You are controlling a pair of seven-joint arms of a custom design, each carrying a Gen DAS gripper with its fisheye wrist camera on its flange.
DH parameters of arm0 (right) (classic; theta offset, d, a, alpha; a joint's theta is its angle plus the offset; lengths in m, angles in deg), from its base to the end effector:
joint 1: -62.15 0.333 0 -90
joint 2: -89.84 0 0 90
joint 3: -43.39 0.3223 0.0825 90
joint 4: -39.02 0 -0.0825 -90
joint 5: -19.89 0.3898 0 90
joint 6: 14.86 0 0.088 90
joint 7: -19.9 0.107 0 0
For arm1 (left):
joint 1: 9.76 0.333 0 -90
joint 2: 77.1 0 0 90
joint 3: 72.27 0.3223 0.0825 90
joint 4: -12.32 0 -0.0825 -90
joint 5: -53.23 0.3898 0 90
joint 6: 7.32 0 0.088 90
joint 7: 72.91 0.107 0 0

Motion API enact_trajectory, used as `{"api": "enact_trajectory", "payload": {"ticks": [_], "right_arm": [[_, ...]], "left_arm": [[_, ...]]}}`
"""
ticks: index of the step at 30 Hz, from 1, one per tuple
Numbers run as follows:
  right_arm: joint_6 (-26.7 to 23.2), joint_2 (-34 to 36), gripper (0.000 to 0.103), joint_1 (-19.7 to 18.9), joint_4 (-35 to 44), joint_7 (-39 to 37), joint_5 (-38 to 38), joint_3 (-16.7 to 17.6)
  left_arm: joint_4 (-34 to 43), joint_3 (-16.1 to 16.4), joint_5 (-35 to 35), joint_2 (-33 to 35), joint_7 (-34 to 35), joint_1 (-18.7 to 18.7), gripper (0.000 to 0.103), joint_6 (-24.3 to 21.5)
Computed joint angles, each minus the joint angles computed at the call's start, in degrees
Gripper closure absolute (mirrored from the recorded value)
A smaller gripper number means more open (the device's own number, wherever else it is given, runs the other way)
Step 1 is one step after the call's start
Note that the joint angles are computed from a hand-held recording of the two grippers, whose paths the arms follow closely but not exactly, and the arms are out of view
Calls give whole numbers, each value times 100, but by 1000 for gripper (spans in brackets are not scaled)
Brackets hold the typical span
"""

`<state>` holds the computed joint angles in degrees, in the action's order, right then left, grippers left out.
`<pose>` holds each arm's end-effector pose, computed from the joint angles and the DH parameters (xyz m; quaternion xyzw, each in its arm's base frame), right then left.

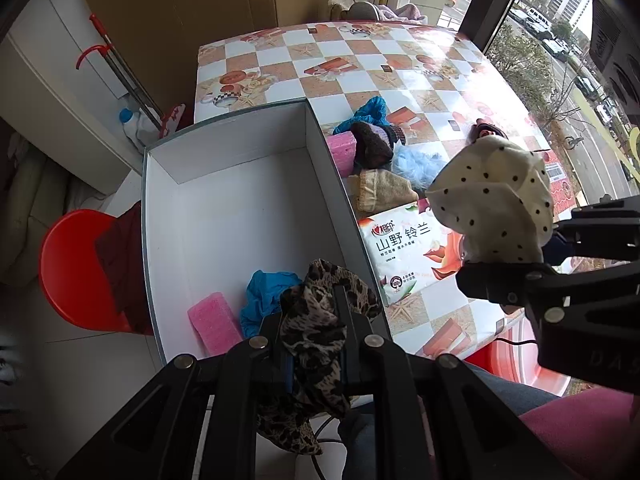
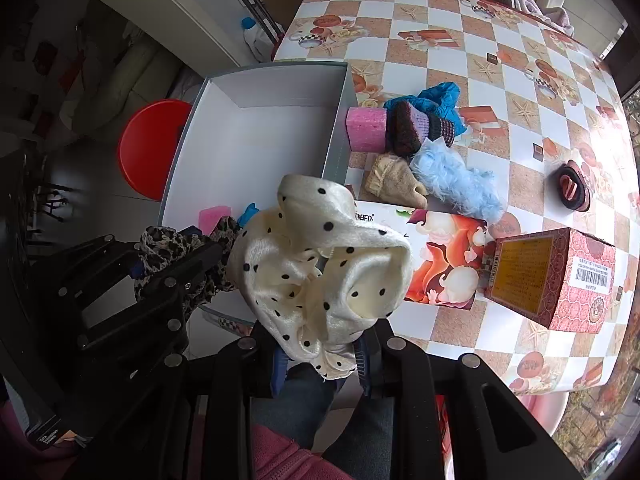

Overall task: Organize soft objects
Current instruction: 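Carry the leopard-print and polka-dot scrunchies over the white box with both tools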

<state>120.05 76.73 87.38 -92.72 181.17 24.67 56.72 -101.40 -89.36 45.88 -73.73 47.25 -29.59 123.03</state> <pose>0.3910 0.3185 0.4700 -0.4532 0.8804 0.0309 0.1359 0.4760 -0.3584 0.4636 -0.2328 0.9636 -0.1280 0.0309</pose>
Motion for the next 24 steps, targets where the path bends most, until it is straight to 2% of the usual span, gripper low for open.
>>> {"api": "enact_trajectory", "payload": {"ticks": [24], "right_arm": [[-25, 266, 74, -9, 243, -470, -4, -102]], "left_arm": [[183, 61, 286, 200, -535, 102, 86, -29]]}}
